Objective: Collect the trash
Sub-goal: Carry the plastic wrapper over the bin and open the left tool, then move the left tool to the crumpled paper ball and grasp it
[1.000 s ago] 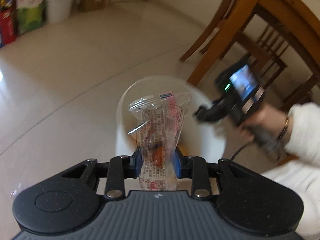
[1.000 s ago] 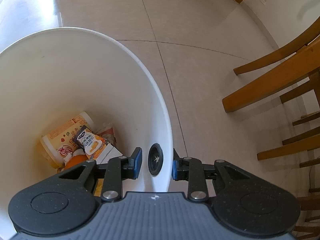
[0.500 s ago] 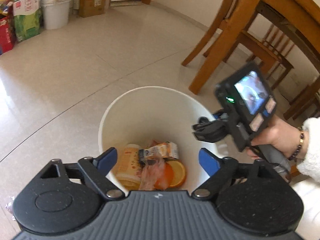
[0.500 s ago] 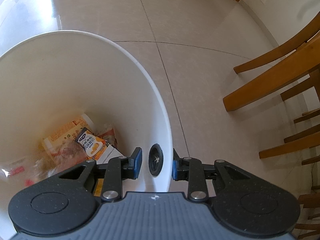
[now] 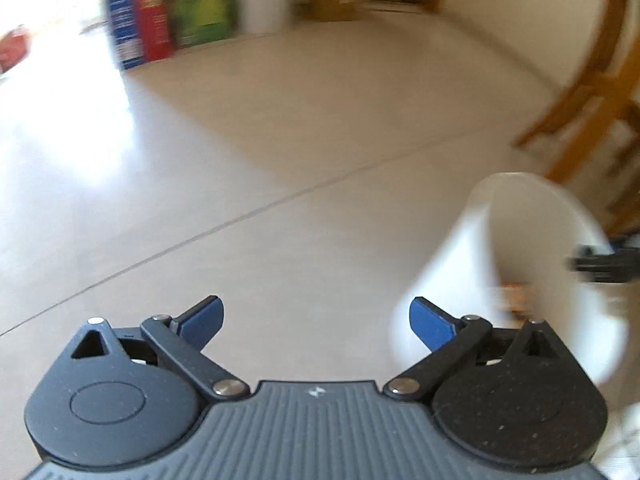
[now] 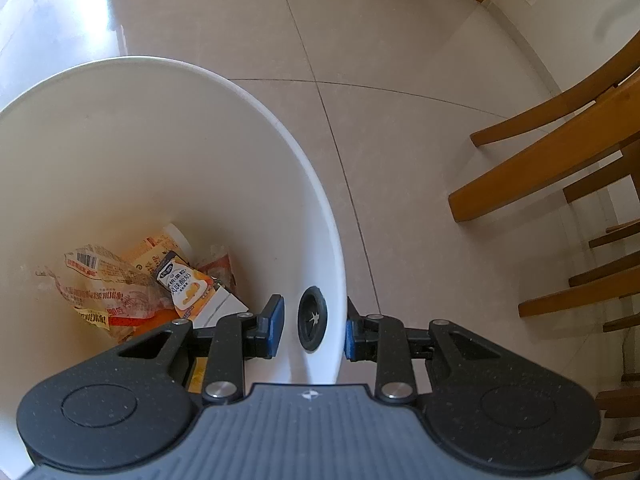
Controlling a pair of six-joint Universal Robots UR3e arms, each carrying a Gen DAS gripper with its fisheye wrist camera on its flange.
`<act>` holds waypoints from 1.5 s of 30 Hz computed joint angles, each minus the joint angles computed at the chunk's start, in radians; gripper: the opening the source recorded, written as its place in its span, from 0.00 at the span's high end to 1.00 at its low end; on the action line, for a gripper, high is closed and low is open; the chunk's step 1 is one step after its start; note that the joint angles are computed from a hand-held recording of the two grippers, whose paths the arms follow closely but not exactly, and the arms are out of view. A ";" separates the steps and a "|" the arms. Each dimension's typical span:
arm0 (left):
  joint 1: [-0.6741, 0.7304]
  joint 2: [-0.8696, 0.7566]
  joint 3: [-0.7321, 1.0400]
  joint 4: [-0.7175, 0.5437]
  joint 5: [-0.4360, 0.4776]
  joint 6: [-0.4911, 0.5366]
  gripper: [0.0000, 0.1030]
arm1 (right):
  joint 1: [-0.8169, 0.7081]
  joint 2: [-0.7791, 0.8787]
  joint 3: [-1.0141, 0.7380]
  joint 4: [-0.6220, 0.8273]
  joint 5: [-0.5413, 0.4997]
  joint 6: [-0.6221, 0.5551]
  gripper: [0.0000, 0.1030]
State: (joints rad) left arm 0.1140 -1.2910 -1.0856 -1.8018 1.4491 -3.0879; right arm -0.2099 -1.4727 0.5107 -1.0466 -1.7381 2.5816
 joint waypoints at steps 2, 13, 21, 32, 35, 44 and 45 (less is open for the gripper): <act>0.110 0.082 -0.128 0.041 0.021 0.075 0.04 | 0.000 0.009 -0.014 0.009 0.000 0.005 0.67; 0.760 0.457 -0.775 0.129 -0.150 0.283 0.04 | 0.023 0.017 -0.008 0.001 -0.023 0.029 0.65; 0.742 0.452 -1.076 0.418 -0.078 0.200 0.04 | 0.048 0.055 -0.058 0.034 -0.051 0.060 0.63; 0.587 0.315 -1.258 0.751 0.067 0.123 0.04 | 0.037 0.072 -0.097 0.066 -0.044 0.060 0.63; 0.572 0.305 -1.278 0.806 0.077 0.098 0.06 | 0.035 0.072 -0.099 0.068 -0.040 0.063 0.63; 0.591 0.309 -1.330 0.868 0.099 0.077 0.45 | 0.044 0.044 -0.037 0.030 -0.046 0.059 0.62; 0.600 0.332 -1.336 0.859 0.089 0.088 0.46 | 0.046 0.044 -0.037 0.029 -0.047 0.059 0.62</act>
State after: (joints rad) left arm 0.7143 -0.9593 -2.4214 -0.9423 1.5379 -2.9995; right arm -0.1642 -1.4283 0.4741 -1.0171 -1.7853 2.6410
